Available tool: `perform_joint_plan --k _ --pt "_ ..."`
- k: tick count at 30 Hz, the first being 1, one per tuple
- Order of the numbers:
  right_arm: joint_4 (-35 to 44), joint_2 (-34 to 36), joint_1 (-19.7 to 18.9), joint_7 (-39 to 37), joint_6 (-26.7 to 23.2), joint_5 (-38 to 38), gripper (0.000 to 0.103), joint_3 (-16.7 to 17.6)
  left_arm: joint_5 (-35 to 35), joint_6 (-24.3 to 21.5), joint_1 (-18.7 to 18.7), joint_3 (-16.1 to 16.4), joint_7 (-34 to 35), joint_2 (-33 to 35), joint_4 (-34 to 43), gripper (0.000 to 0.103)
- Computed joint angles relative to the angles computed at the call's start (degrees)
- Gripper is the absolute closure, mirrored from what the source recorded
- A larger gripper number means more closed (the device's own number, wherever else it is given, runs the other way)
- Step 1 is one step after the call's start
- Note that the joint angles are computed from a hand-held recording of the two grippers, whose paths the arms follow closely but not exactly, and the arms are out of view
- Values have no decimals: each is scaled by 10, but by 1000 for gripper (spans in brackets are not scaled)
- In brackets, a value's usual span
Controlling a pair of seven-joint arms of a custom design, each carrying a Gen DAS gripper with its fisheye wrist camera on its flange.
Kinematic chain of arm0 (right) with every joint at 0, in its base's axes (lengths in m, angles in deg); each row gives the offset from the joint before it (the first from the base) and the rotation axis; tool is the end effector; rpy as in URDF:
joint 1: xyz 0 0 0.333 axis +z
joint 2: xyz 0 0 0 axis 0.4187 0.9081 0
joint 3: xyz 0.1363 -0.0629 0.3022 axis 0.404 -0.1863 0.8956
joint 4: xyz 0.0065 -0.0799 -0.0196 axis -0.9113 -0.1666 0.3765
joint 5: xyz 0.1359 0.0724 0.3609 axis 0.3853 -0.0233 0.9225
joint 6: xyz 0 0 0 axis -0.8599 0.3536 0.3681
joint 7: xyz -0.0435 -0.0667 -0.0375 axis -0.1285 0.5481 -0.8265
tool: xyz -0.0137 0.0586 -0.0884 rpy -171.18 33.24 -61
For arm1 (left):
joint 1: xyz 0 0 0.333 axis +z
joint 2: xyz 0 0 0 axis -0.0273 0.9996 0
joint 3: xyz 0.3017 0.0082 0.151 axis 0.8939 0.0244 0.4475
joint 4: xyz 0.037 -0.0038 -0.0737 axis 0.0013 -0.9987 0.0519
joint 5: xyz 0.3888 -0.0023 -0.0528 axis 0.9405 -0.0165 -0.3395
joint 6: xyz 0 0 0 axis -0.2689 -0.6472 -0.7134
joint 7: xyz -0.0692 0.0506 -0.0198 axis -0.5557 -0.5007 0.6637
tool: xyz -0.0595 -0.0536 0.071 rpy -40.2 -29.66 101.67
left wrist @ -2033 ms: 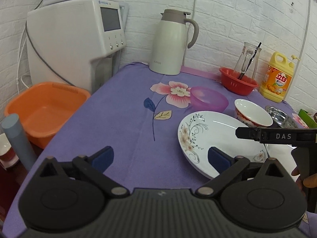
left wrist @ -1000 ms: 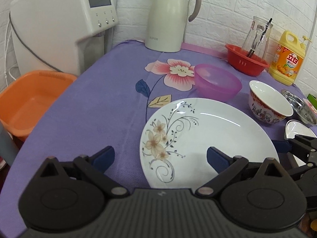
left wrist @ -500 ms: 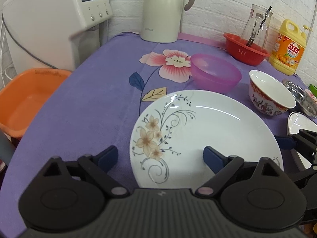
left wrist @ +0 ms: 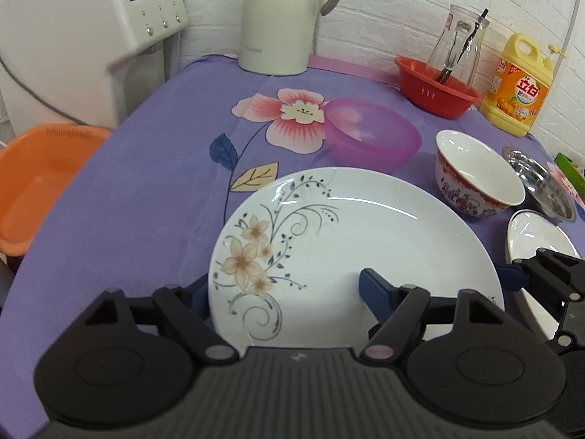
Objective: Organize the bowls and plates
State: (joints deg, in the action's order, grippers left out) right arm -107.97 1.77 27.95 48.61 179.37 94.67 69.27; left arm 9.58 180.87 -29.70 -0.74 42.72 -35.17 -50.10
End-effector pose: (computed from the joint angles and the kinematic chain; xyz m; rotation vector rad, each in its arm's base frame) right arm 0.6864 0.1507 0.3550 -2.1778 0.6221 -0.2291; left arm 0.6038 -0.3673 0.3593 -2.1376 1.2073 -0.6649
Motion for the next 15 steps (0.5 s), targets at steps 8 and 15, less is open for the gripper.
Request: perform_joint_plan --k 8,15 --pt "-28 -35 -7 -44 2 56 0 1 31 -44 -21 -6 -14 -23 -5 27" --pt "-129 -113 -14 -90 -43 101 0 -33 46 -92 -44 -37 -30 -54 -34 27"
